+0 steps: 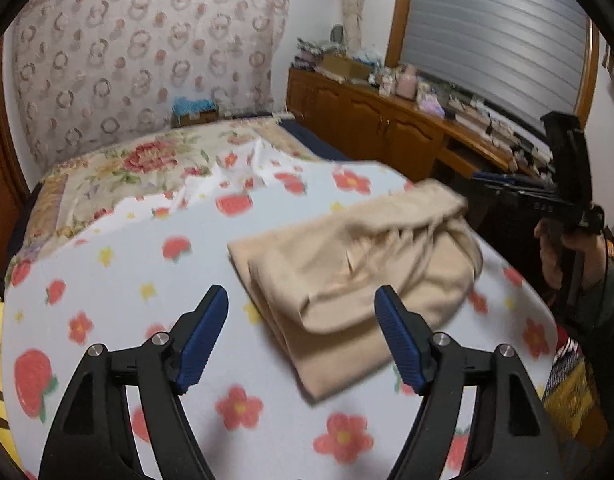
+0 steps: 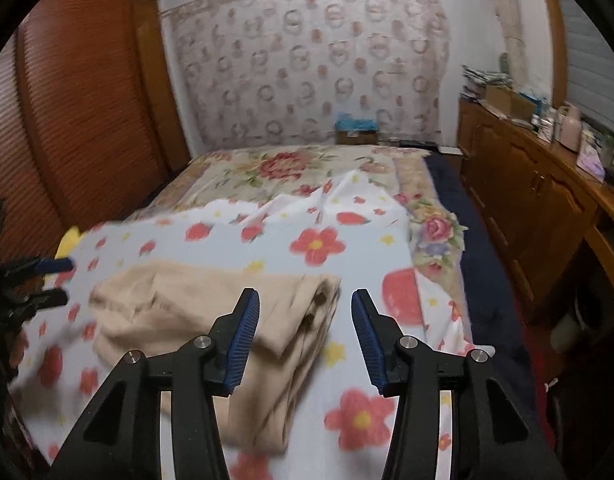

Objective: Fold small clothes

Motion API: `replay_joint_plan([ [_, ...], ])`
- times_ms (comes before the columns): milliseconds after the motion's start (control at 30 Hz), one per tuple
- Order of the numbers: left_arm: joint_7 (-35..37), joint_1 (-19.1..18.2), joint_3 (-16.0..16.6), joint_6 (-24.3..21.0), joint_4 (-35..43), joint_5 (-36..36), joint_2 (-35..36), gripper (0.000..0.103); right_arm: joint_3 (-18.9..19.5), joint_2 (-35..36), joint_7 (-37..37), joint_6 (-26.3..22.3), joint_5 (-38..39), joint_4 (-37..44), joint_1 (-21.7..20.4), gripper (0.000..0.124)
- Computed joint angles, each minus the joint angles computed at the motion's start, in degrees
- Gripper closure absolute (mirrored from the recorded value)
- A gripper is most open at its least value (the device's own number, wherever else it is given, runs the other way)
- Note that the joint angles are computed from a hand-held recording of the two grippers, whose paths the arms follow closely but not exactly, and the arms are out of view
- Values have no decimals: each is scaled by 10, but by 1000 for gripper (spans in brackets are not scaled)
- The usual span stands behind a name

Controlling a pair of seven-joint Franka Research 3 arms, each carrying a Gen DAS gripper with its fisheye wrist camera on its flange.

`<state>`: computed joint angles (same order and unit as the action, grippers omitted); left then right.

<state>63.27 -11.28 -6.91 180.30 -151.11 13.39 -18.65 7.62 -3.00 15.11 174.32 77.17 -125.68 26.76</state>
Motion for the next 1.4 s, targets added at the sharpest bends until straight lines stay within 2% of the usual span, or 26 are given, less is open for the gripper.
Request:
replay_joint_plan([
  [100, 24, -38, 25, -17, 4, -16, 20, 27, 1, 1, 54, -31, -92, -25, -4, 74],
  [133, 25, -35, 19, -19, 4, -17, 24, 27, 1, 5, 59, -41, -110, -27, -5, 74],
  [167, 32, -43, 23, -20, 5, -24, 31, 27, 2, 8, 61, -44, -119, -27, -4, 74],
  [233, 67, -85, 57, -21, 11, -60, 48, 27, 6, 28, 101, -36, -171, -19, -4, 73],
  [267, 76, -87, 58, -24, 19, -70, 59, 27, 7, 39, 127, -35, -200, -11, -6, 73],
  [333, 66, -52, 27, -37, 41, -57, 82, 27, 7, 66, 198, -39, -276, 17, -9, 73],
  [433, 74, -35, 18, -40, 66, -71, 105, 27, 6, 103, 274, -50, -360, 71, -14, 74],
  [567, 41, 18, -10, -33, 109, -24, 139, 27, 9, 140, 340, -58, -426, 131, -23, 74],
  [633, 35, 31, -12, -35, 128, -19, 155, 27, 11, 161, 368, -53, -448, 151, -29, 74],
  [667, 0, 40, -9, -36, 140, 17, 165, 27, 10, 168, 386, -48, -456, 158, -30, 74],
  [733, -156, 87, -23, -59, 169, 179, 173, 27, -32, 178, 498, -18, -532, 162, 0, 73],
  [767, -205, 93, -18, -59, 175, 223, 174, 27, -32, 179, 522, -10, -538, 164, -2, 73],
  [800, -223, 98, -13, -58, 178, 227, 173, 27, -13, 178, 512, -4, -507, 165, -21, 73],
  [833, -218, 99, -9, -58, 177, 213, 172, 27, 17, 176, 496, -6, -478, 166, -51, 73],
  [900, -196, 100, -3, -53, 172, 182, 168, 27, 49, 165, 464, -10, -441, 155, -79, 73],
  [967, -234, 112, -6, -56, 169, 228, 157, 27, 60, 152, 435, -8, -425, 138, -85, 73],
  [1033, -252, 117, -10, -48, 161, 244, 147, 27, 86, 136, 377, -12, -374, 122, -102, 73],
  [1100, -228, 111, -7, -31, 150, 217, 141, 27, 101, 127, 308, -31, -309, 118, -114, 73],
  [1200, -153, 86, -1, -21, 140, 144, 140, 27, 88, 114, 266, -83, -268, 116, -115, 73],
  [1267, -108, 71, -1, -19, 140, 100, 145, 27, 71, 126, 267, -116, -266, 129, -108, 74],
  [1333, -78, 63, -3, -21, 143, 68, 153, 27, 46, 145, 309, -131, -301, 148, -90, 74],
  [1367, -63, 60, -4, -23, 146, 53, 158, 27, 40, 152, 316, -143, -303, 160, -89, 76],
  [1400, -62, 61, -7, -24, 150, 53, 163, 27, 39, 156, 314, -159, -295, 170, -93, 90],
])
